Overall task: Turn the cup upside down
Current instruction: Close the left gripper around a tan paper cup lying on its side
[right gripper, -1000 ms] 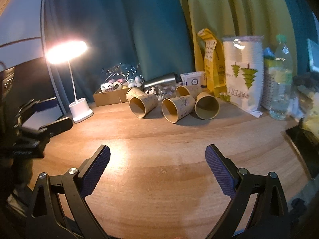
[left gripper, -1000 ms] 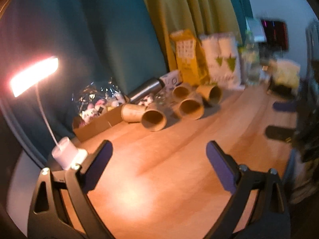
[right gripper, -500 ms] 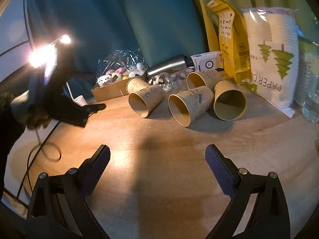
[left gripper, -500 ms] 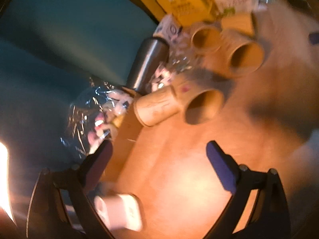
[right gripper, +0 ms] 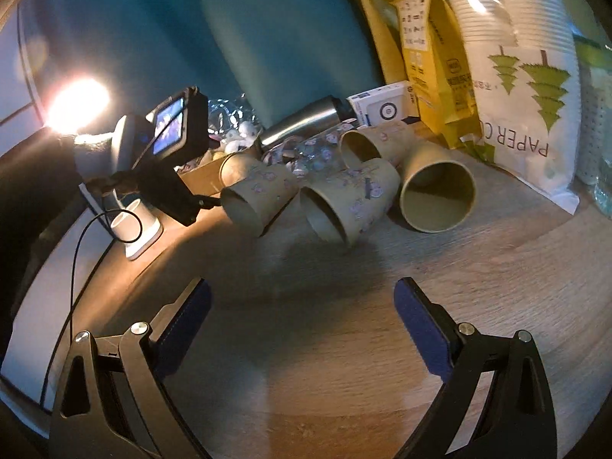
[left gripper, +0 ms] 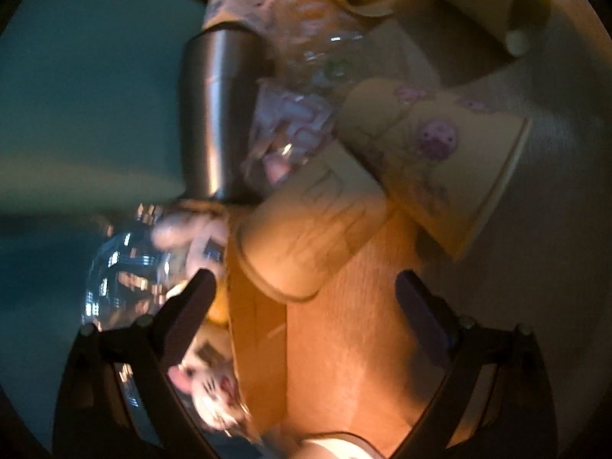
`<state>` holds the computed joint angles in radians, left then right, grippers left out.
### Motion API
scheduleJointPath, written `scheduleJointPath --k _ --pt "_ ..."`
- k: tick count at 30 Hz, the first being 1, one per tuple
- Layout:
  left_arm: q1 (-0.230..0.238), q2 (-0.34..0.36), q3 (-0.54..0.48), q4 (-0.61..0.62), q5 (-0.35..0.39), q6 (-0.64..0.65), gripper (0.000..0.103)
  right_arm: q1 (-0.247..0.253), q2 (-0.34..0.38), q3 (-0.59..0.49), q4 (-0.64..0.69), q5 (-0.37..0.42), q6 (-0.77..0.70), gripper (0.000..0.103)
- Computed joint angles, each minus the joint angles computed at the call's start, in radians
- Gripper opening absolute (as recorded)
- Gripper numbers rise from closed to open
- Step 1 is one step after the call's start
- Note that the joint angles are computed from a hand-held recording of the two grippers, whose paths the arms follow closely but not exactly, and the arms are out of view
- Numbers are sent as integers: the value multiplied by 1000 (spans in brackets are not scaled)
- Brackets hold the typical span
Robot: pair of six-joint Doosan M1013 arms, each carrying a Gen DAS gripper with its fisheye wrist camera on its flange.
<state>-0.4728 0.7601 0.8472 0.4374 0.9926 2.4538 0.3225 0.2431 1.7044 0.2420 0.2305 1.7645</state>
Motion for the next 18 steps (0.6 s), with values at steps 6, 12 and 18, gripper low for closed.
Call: scheduleJointPath --k 6,12,18 --pt "-8 44 -59 19 3 60 96 -18 -1 7 97 -31 -63 98" --pt "-3 93 -118 39 49 96 95 -24 0 9 206 -36 -166 98" --pt "4 86 -105 27 26 103 93 -21 0 17 209 -39 -156 98"
